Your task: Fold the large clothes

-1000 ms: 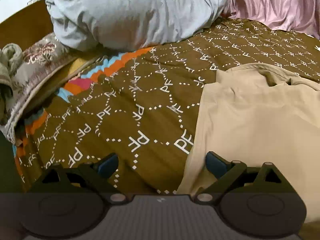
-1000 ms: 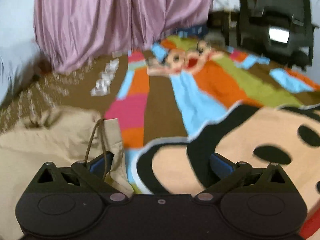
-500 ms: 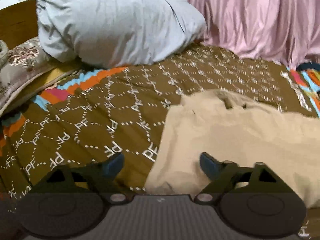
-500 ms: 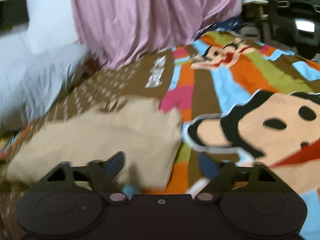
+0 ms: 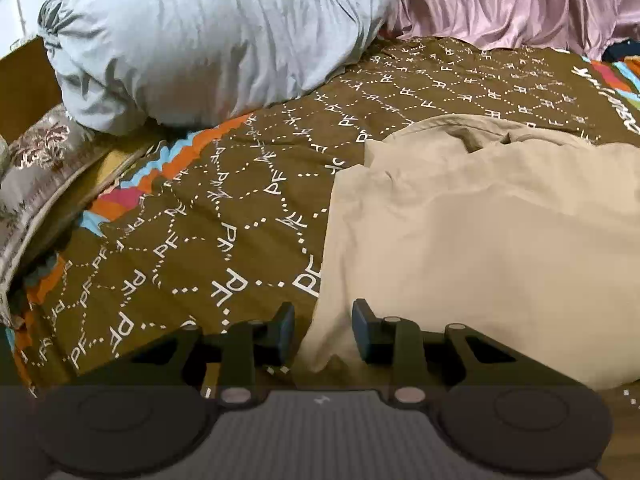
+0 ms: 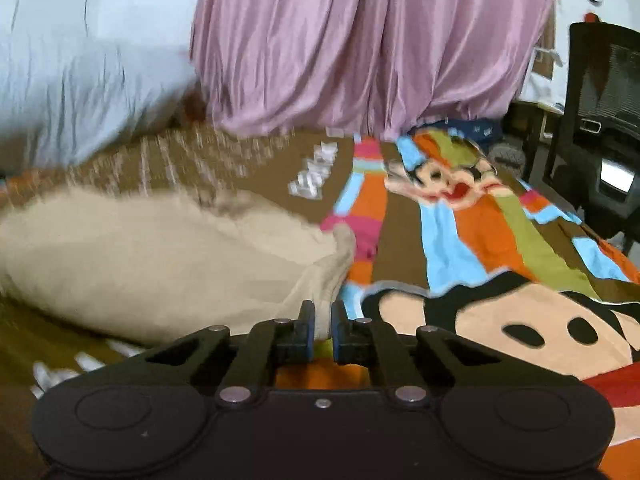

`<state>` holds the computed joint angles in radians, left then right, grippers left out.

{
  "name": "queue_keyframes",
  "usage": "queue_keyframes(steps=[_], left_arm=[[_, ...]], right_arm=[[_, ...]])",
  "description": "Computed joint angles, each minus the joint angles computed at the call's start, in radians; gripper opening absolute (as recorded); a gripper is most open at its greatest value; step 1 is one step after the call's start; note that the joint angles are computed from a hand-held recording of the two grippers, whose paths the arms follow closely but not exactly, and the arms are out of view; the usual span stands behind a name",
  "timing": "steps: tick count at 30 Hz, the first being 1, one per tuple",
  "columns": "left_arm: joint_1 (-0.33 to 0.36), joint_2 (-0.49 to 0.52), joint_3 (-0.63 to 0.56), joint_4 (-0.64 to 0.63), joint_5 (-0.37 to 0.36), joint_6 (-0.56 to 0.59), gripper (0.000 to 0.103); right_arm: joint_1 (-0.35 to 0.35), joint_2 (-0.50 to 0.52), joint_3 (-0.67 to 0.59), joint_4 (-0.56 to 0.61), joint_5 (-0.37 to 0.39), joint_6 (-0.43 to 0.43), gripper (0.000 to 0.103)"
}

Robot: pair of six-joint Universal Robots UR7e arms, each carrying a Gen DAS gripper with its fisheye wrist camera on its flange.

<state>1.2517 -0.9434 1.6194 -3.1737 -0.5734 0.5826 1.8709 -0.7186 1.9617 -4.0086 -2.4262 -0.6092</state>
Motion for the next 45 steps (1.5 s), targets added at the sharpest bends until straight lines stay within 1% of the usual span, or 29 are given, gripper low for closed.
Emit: queue_keyframes(steps=[1,3,4,6,8,10,11,12,14,16,17,18,19,20,21,23,25,27,29,30,32,33,34,35,36,37,39,41,45], left_arm=[[0.0,0.001,0.0,-0.002,0.001,0.0,0.036],[0.001,-0.002,-0.002,-0.006,0.001,-0.003,0.043],[0.002,-0.003,-0.005,-0.006,0.002,-0.01,0.045],[0.006,-0.017,-0.006,0.021,-0.01,-0.058,0.048],[0.008,-0.035,0.002,0.033,-0.036,-0.098,0.048],[0.006,-0.043,0.016,-0.026,-0.063,-0.08,0.058],[0.003,-0.041,0.027,-0.1,-0.077,-0.04,0.073],[0.0,-0.036,0.034,-0.158,-0.088,-0.007,0.085],[-0.005,-0.035,0.05,-0.242,-0.129,0.049,0.087],[-0.009,-0.041,0.058,-0.232,-0.165,0.04,0.088],[-0.011,-0.042,0.057,-0.204,-0.174,0.007,0.09],[-0.012,-0.045,0.056,-0.167,-0.188,-0.038,0.092],[-0.013,-0.053,0.057,-0.116,-0.218,-0.096,0.093],[-0.013,-0.062,0.066,-0.086,-0.248,-0.128,0.094],[-0.015,-0.067,0.07,-0.061,-0.286,-0.136,0.095],[-0.025,-0.056,0.077,-0.081,-0.314,-0.077,0.1],[-0.03,-0.03,0.074,-0.119,-0.307,-0.009,0.101],[-0.029,-0.012,0.058,-0.064,-0.269,0.004,0.101],[-0.024,0.005,0.038,-0.024,-0.224,-0.007,0.102],[-0.022,0.009,0.034,-0.012,-0.215,-0.018,0.102],[-0.017,0.019,0.014,0.025,-0.184,-0.05,0.102],[-0.013,0.024,0.0,0.063,-0.16,-0.078,0.102],[-0.006,0.02,-0.007,0.107,-0.159,-0.112,0.102],[0.003,0.012,-0.021,0.183,-0.171,-0.182,0.102],[0.01,0.004,-0.026,0.224,-0.181,-0.225,0.102],[0.013,0.003,-0.029,0.232,-0.186,-0.233,0.101],[0.01,0.011,-0.019,0.18,-0.168,-0.179,0.101],[0.004,0.014,-0.006,0.141,-0.156,-0.15,0.101],[0.003,0.006,-0.006,0.15,-0.165,-0.174,0.102]], right_arm=[[-0.006,-0.006,0.003,0.038,-0.014,0.032,0.007],[-0.022,-0.036,0.015,0.155,-0.025,0.143,0.007],[-0.024,-0.04,0.017,0.169,-0.025,0.168,0.007],[-0.017,-0.023,0.006,0.141,-0.045,0.132,0.007],[-0.008,0.006,-0.012,0.099,-0.08,0.064,0.007],[-0.008,0.023,-0.017,0.039,-0.07,0.01,0.008],[-0.006,0.031,-0.023,-0.003,-0.065,-0.016,0.013],[-0.003,0.041,-0.032,-0.055,-0.066,-0.05,0.021],[0.005,0.054,-0.045,-0.151,-0.057,-0.106,0.029],[0.013,0.057,-0.051,-0.192,-0.022,-0.12,0.037],[0.02,0.058,-0.06,-0.191,-0.005,-0.122,0.043],[0.026,0.061,-0.072,-0.179,0.017,-0.126,0.05],[0.032,0.069,-0.092,-0.153,0.042,-0.123,0.055],[0.035,0.076,-0.114,-0.111,0.068,-0.104,0.063],[0.035,0.084,-0.138,-0.061,0.101,-0.073,0.068],[0.03,0.113,-0.211,0.063,0.179,-0.005,0.072],[0.033,0.164,-0.318,0.168,0.213,0.016,0.075],[0.035,0.232,-0.436,0.236,0.225,-0.015,0.076],[0.036,0.286,-0.533,0.328,0.21,-0.022,0.077],[0.034,0.306,-0.57,0.389,0.191,-0.022,0.077],[0.03,0.345,-0.62,0.461,0.134,-0.042,0.077],[0.025,0.36,-0.627,0.469,0.116,-0.059,0.079],[0.021,0.369,-0.62,0.461,0.107,-0.069,0.079],[0.015,0.374,-0.615,0.461,0.101,-0.068,0.08],[0.011,0.377,-0.612,0.458,0.098,-0.067,0.08],[0.011,0.385,-0.619,0.459,0.09,-0.074,0.08],[0.01,0.404,-0.642,0.465,0.08,-0.079,0.083],[0.004,0.407,-0.645,0.47,0.08,-0.063,0.086],[-0.001,0.395,-0.629,0.458,0.098,-0.046,0.085]])
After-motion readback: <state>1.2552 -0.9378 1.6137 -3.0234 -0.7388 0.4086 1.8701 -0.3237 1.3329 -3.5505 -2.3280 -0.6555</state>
